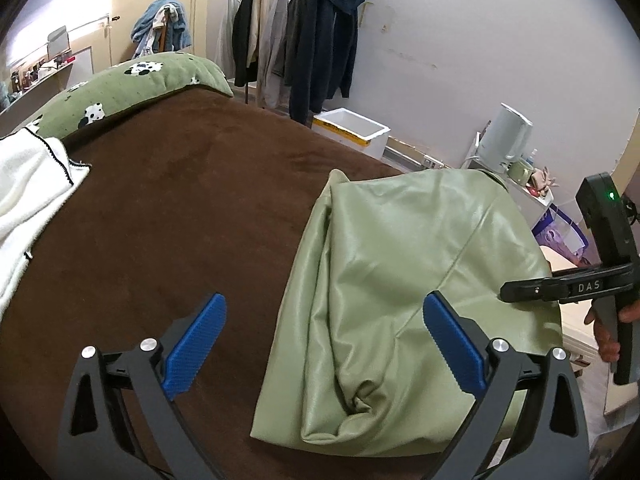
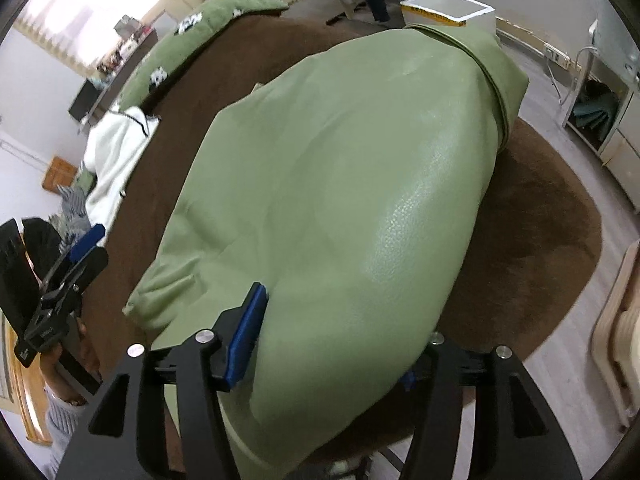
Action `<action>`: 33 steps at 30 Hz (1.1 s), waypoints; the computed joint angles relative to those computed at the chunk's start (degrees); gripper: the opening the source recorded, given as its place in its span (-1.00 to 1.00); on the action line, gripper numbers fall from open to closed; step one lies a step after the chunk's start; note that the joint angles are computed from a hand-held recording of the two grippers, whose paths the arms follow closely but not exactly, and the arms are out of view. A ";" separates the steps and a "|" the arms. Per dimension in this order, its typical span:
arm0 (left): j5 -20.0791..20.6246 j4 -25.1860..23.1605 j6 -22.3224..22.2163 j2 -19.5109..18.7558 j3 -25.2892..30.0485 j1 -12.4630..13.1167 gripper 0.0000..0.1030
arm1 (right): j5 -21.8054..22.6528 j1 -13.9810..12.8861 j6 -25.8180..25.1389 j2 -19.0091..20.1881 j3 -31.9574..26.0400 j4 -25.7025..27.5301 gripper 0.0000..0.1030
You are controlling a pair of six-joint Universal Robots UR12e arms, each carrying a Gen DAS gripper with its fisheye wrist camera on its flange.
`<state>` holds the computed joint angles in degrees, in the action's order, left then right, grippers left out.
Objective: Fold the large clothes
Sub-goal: 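Lower the bundle onto the bed and open both grippers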
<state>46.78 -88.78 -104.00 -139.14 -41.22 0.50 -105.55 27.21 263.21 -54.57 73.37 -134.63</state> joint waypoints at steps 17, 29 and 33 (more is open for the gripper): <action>-3.49 -3.29 4.50 6.14 -9.11 1.80 0.87 | -18.02 1.56 -19.48 3.18 -11.71 11.64 0.89; 0.61 -2.46 5.52 6.91 -14.01 0.65 0.87 | -8.92 -4.38 -23.31 13.44 -23.04 21.58 0.89; 3.08 -1.58 4.89 4.92 -12.67 0.48 0.87 | -9.33 -4.90 -23.58 14.90 -24.46 22.76 0.91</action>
